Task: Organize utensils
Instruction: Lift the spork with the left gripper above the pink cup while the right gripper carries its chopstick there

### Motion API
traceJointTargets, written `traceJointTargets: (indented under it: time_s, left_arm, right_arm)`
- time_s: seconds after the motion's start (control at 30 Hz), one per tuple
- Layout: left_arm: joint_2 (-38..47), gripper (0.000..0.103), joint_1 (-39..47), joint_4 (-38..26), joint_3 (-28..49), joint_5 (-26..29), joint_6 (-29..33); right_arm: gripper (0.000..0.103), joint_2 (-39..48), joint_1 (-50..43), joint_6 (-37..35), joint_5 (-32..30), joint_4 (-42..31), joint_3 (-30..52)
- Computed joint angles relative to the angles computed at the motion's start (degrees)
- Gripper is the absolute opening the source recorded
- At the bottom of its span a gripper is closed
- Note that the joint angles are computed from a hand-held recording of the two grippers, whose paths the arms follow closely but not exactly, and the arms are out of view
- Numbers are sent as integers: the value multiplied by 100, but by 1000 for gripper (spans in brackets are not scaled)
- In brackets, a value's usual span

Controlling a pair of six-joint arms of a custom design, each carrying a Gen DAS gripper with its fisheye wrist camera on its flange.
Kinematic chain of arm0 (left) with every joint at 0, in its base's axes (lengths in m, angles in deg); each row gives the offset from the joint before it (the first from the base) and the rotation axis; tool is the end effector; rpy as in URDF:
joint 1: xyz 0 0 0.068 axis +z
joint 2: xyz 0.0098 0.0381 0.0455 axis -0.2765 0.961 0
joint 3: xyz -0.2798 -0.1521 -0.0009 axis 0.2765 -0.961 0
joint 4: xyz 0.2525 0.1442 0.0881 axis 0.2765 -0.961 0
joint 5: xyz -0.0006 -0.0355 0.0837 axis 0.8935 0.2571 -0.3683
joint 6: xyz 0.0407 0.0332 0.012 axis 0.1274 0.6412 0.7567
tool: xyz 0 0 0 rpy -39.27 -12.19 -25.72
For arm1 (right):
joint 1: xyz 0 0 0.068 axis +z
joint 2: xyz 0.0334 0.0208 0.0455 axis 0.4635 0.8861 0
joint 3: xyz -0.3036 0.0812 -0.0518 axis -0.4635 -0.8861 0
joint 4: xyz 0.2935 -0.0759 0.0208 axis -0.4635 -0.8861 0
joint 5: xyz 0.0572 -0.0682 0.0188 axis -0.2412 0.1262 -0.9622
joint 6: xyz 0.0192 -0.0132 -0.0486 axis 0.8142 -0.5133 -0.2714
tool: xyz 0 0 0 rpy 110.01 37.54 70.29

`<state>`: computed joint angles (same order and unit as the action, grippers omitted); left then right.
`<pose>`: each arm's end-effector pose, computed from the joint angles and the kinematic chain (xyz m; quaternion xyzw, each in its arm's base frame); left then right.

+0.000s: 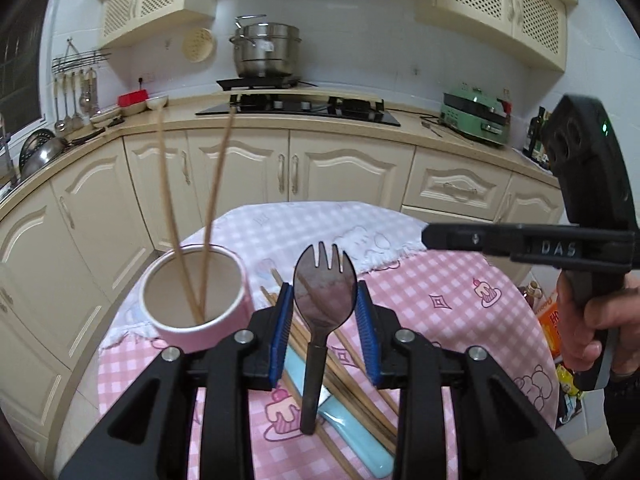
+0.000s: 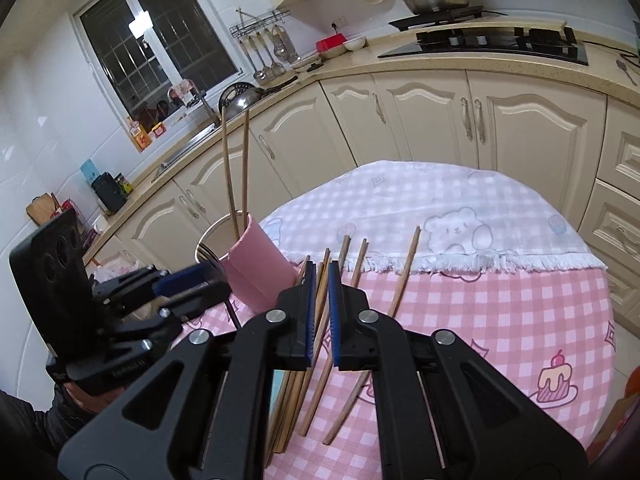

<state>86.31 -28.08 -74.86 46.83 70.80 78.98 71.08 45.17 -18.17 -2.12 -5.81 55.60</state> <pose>0.3329 -0.0920 0.2381 0.3942 0.7987 -0.2359 0.3886 0.2379 0.0737 0.2619 0.1354 0.8848 0.1768 0.4093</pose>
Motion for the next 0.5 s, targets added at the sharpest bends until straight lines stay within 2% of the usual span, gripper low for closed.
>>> traceJointTargets:
  time_s: [0.13, 0.23, 0.33, 0.4, 0.47, 0.5]
  left_arm:
    - [-35, 30, 89, 5, -32, 42, -39]
    - [-69, 30, 119, 25, -79, 73, -52]
    - [-110, 30, 154, 60, -123, 88, -76]
    - [-127, 30, 200, 58, -118, 121, -105]
    - [-156, 30, 263, 49, -124, 170, -116]
    - [-179, 30, 295, 51, -128, 192, -126]
  right_arm:
    - [9, 661, -248, 162, -330, -388, 168]
    - [24, 1392, -279, 194, -106, -633, 441]
    - [45, 2038, -216, 161, 144, -774, 820]
    - [45, 2380, -128, 72, 377, -891, 1075]
    - [31, 2839, -99, -23, 410, -1057, 1403]
    - [31, 3051, -78, -64, 467, -1158, 1549]
